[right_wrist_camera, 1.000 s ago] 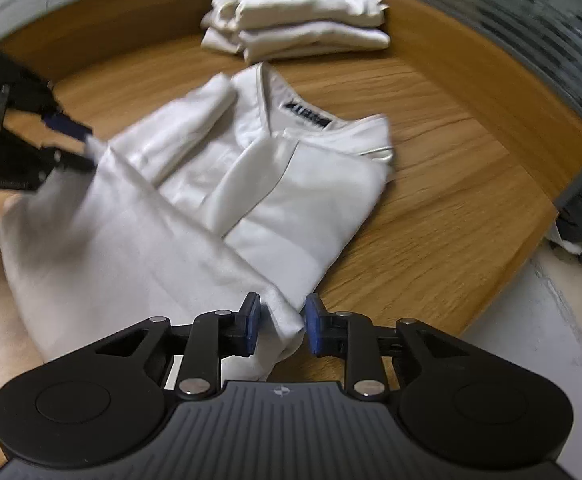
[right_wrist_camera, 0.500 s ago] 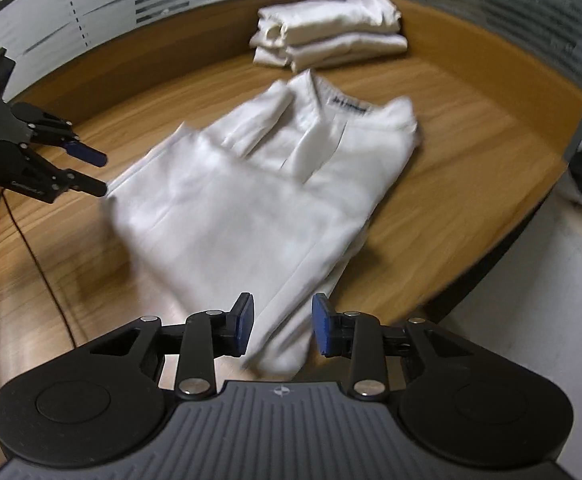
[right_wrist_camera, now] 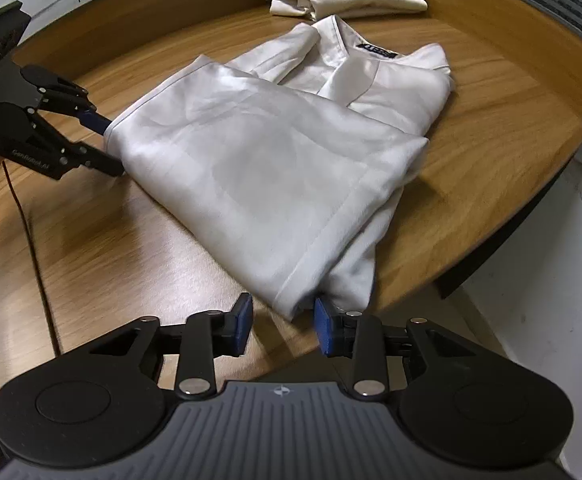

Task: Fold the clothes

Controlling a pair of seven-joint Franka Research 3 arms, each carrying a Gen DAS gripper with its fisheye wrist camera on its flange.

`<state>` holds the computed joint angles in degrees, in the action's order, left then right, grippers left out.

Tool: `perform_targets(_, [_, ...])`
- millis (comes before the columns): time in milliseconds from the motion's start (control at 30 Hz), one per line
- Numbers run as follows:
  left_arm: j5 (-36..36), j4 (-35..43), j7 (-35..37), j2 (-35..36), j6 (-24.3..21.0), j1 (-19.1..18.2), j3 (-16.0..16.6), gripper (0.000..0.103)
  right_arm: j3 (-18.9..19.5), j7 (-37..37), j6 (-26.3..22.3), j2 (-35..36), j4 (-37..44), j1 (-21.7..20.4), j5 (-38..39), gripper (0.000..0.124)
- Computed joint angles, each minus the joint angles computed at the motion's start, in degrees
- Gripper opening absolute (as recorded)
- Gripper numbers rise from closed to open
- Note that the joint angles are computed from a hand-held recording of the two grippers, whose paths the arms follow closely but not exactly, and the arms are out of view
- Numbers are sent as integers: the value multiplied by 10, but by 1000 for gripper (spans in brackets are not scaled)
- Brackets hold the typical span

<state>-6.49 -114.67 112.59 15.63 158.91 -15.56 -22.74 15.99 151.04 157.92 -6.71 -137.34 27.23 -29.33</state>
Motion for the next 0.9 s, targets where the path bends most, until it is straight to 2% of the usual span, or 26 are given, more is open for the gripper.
perform_targets(33, [5, -4, -6, -1, 6, -3, 3, 54, 0, 6, 2, 4, 2, -2, -6, 21])
perform_targets(67, [10, -9, -12, -3, 16, -6, 5, 48, 1, 17, 7, 6, 3, -5, -18, 18])
perform_targets(100, [17, -16, -20, -5, 31, -10, 8, 30, -1, 19, 10, 7, 3, -6, -23, 14])
perform_targets(167, [6, -24, -16, -9, 46, -1, -3, 14, -3, 25, 23, 3, -2, -8, -32, 9])
perform_targets(200, [-4, -29, -14, -14, 54, 5, -9, 12, -3, 28, 29, -1, -5, -9, -37, 7])
perform_targets(300, [-33, -54, 4, -40, 74, 17, -26, 9, 2, 31, 42, -21, -16, -15, -41, 6])
perform_targets(400, [-125, -74, 62, -79, 65, 35, -52, 8, 6, 12, 49, -52, -31, -17, -13, 5])
perform_targets(533, [-205, -97, 104, -135, 46, 18, -45, 8, 1, -60, 44, -104, -50, 1, 74, 5])
perform_targets(633, [-238, -91, 101, -160, 13, -2, -26, 8, -9, -110, 32, -144, -59, 17, 140, 5])
perform_targets(767, [-217, -46, 43, -141, -2, -28, 3, 8, 1, -134, 26, -172, -56, -6, 183, 5])
perform_targets(900, [-134, 43, -71, -72, -10, -50, 33, 7, 1, -162, 48, -157, -37, -53, 210, 4])
